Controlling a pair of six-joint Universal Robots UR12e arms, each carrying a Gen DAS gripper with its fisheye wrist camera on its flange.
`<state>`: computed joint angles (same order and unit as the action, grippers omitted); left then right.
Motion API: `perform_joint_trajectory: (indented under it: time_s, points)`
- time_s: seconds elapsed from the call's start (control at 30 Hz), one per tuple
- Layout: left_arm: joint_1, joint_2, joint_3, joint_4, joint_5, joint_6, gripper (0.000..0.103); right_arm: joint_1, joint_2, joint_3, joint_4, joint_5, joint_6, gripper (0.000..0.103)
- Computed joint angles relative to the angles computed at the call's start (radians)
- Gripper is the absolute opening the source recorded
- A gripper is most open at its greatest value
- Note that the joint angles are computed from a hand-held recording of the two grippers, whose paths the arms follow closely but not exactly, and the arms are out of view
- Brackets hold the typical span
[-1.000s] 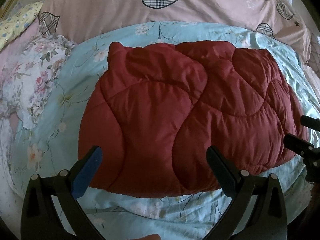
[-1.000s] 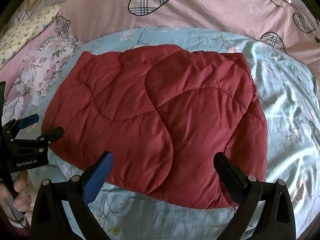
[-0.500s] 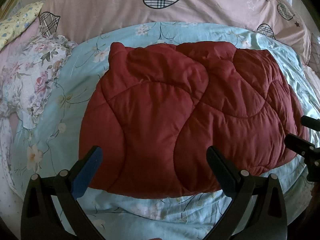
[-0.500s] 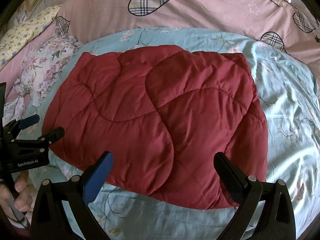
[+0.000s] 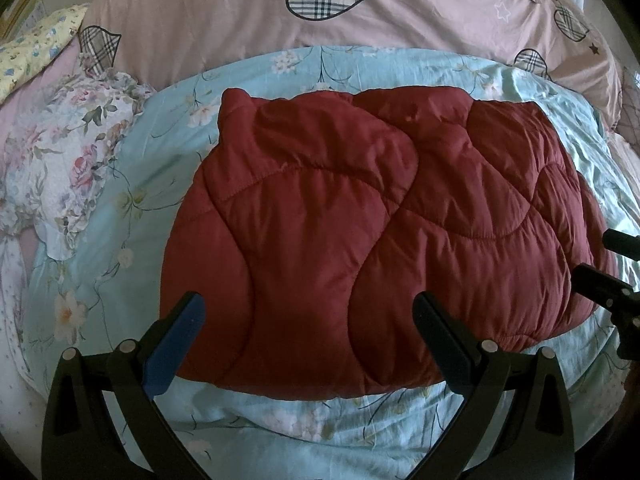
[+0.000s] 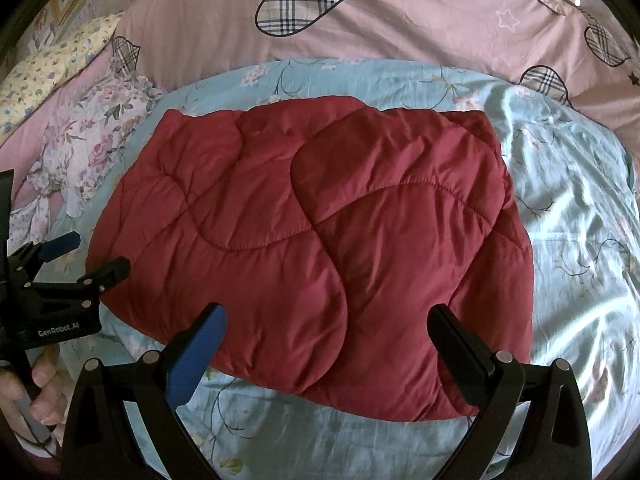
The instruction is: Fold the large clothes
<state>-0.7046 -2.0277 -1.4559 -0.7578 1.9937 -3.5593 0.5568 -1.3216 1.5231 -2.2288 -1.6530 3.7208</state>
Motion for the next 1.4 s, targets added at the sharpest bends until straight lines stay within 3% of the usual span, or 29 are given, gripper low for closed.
perform_joint_trajectory:
  time_s: [1.4]
  points:
    - [0.002, -0.004, 0.008, -0.009, 0.011, 0.001, 0.103, -0.004, -0.001, 0.004, -0.015, 0.004, 0.007, 0.101]
